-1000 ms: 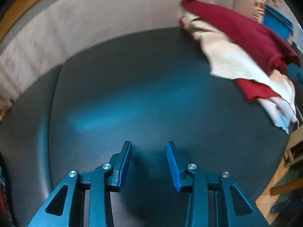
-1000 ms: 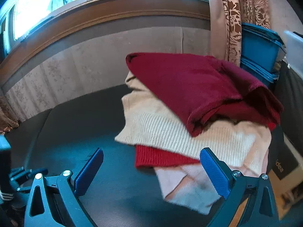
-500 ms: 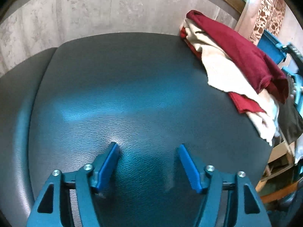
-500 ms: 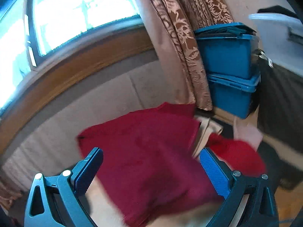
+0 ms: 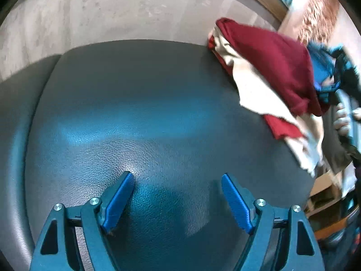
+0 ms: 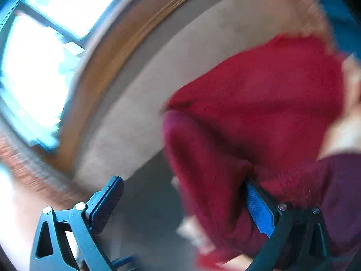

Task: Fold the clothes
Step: 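Grasp the dark red sweater with the left gripper and lift it off the pile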

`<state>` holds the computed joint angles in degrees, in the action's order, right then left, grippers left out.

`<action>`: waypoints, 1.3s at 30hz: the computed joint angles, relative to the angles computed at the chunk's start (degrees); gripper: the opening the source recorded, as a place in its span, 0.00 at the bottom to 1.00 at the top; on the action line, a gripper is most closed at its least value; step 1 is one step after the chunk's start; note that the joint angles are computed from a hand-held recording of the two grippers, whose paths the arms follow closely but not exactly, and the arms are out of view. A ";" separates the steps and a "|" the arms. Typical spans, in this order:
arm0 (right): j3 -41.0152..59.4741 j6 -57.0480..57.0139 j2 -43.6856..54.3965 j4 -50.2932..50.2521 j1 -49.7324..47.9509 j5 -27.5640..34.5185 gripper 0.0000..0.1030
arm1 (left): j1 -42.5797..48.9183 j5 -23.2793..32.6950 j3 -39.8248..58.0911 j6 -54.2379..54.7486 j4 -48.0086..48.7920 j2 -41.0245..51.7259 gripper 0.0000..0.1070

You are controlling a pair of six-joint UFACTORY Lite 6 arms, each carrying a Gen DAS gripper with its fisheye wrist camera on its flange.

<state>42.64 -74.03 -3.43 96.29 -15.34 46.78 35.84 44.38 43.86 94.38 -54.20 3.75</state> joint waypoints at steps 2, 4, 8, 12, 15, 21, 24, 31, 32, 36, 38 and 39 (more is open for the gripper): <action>-5.09 -4.88 -0.16 7.25 9.08 -1.74 1.00 | 1.04 0.69 0.58 -1.21 1.35 -0.01 0.68; -6.81 -8.10 4.35 13.67 15.66 0.29 1.00 | 3.38 3.79 3.18 -3.29 3.62 1.65 0.60; -11.04 -14.40 8.14 26.85 30.98 -0.80 1.00 | 6.63 8.15 7.99 -5.64 5.90 3.63 0.60; -18.54 -18.57 -3.42 35.28 40.06 -10.75 1.00 | 5.86 12.68 12.51 -8.90 6.29 4.40 0.60; -23.76 -9.76 -19.54 25.67 36.02 -19.59 1.00 | 2.45 16.50 16.69 -14.90 6.46 5.81 0.60; -30.13 22.04 -42.72 -6.69 22.30 -28.50 1.00 | -13.49 23.95 31.19 -31.25 1.88 9.60 0.60; -34.57 32.32 -52.14 -17.66 11.13 -24.26 1.00 | -22.80 23.77 40.56 -39.15 0.07 14.10 0.60; -36.83 26.01 -52.83 -15.68 -8.03 -11.00 1.00 | -41.39 18.58 67.24 -60.29 6.11 34.10 0.60; -36.38 24.71 -51.69 -15.02 -8.65 -10.32 1.00 | -42.98 19.28 72.14 -63.76 6.71 38.01 0.60; -34.62 18.03 -45.69 -13.33 -14.47 -4.34 1.00 | -47.77 23.56 92.90 -76.69 13.00 53.16 0.59; -34.67 14.06 -42.02 -11.47 -16.80 -1.85 1.00 | -49.52 23.14 95.39 -78.59 16.06 55.67 0.27; -34.63 12.13 -40.07 -10.66 -17.87 -0.69 1.00 | -49.93 22.57 93.04 -76.83 16.83 54.75 0.09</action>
<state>8.01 -61.90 -43.49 85.63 -33.20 46.10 -14.09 66.96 136.90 17.55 -37.37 58.50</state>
